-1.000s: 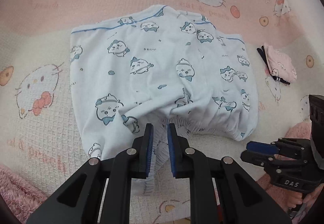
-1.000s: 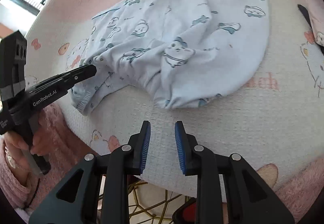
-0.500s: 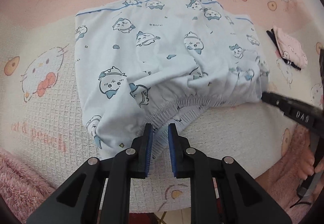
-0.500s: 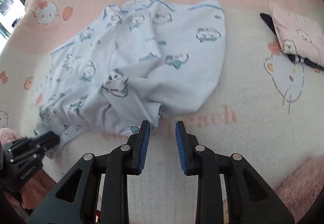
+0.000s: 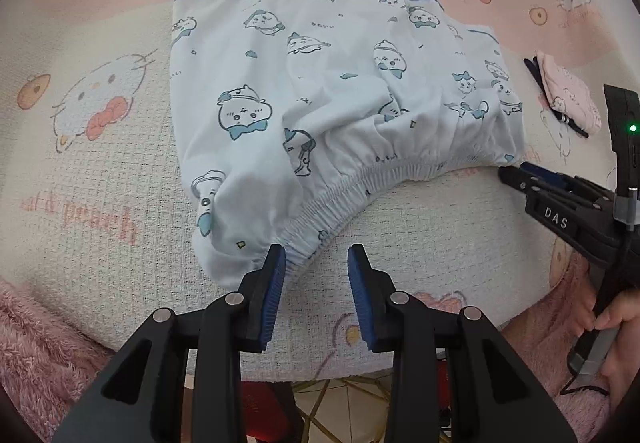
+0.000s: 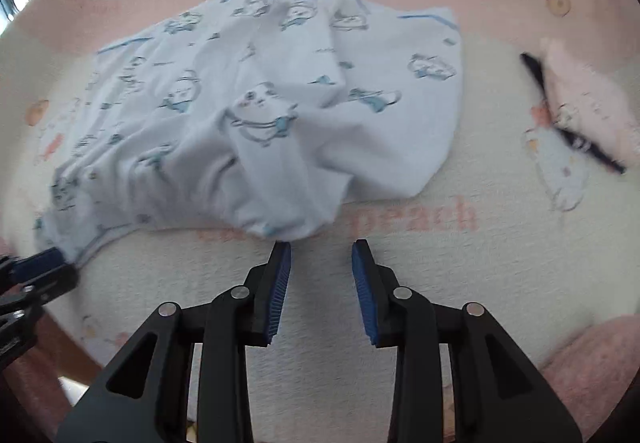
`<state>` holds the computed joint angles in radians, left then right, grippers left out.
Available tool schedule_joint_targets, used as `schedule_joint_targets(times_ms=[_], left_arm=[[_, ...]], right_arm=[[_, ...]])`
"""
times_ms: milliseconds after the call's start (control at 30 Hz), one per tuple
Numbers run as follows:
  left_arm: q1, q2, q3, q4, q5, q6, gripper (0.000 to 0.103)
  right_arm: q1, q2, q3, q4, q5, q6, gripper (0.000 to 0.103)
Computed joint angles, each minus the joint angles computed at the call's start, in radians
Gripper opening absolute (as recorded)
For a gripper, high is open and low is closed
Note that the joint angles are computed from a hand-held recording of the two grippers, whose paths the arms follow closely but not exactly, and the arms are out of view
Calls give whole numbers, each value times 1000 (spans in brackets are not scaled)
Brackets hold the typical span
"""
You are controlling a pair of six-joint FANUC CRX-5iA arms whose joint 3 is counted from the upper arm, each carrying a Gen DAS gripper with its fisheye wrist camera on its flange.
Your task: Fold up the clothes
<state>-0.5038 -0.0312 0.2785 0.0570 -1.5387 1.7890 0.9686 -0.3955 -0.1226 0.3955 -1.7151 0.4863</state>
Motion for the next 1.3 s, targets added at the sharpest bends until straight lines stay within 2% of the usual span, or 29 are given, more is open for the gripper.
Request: schedule_joint_targets(times_ms=[33, 100, 200, 300, 333, 400, 500, 533, 633, 700, 800, 900, 1067, 1133, 1167, 1200, 1233, 1267, 1300], left_arm=[[-1, 0, 6, -16, -7, 3, 34], [1, -4, 17, -47, -15, 22, 34], [43, -16, -3, -13, 0, 50, 34], [77, -15, -28, 39, 1, 57, 35], [86, -20, -42, 64, 6, 50, 35], [106, -31, -74, 119, 20, 34, 44], [183, -88, -190, 304, 99, 18, 49], [186, -93, -192, 304, 99, 20, 49], [154, -68, -142, 219, 51, 38, 49], [165, -67, -159, 242, 40, 21, 50], [139, -54, -136, 209, 29, 16, 53], [91, -33, -79, 105, 12, 38, 53], [13, 7, 5, -51, -76, 35, 53], [-28, 23, 31, -113, -82, 20, 53], [-46, 30, 43, -138, -75, 7, 52], [-47, 27, 36, -128, -43, -11, 39], [-33, 22, 26, -95, -6, -20, 32], [-18, 14, 19, -71, 31, -14, 27], [-4, 5, 12, -45, 70, -8, 27]], right_arm=[[-7, -2, -4, 8, -10, -14, 32], [-62, -41, 6, -62, 29, -52, 32], [-132, -98, 25, -179, 72, -62, 32], [-157, -134, 41, -271, 88, -56, 32], [-148, -129, 46, -271, 78, -55, 32], [-129, -120, 54, -269, 56, -53, 32], [-95, -98, 57, -226, 11, -48, 27], [-100, -104, 58, -230, 25, -46, 27], [-136, -97, 76, -279, 79, 7, 27], [-172, -84, 98, -360, 95, 83, 27], [-145, -62, 105, -364, 79, 127, 27], [-60, -54, 70, -236, 82, 101, 27], [-58, -38, 24, -62, 45, 21, 27], [-113, -55, 27, -103, 80, 23, 27], [-144, -64, 31, -139, 109, 37, 33], [-185, -72, 43, -199, 151, 77, 36], [-230, -78, 55, -264, 191, 122, 36], [-278, -82, 68, -334, 227, 170, 31], [-301, -99, 68, -368, 270, 180, 28]])
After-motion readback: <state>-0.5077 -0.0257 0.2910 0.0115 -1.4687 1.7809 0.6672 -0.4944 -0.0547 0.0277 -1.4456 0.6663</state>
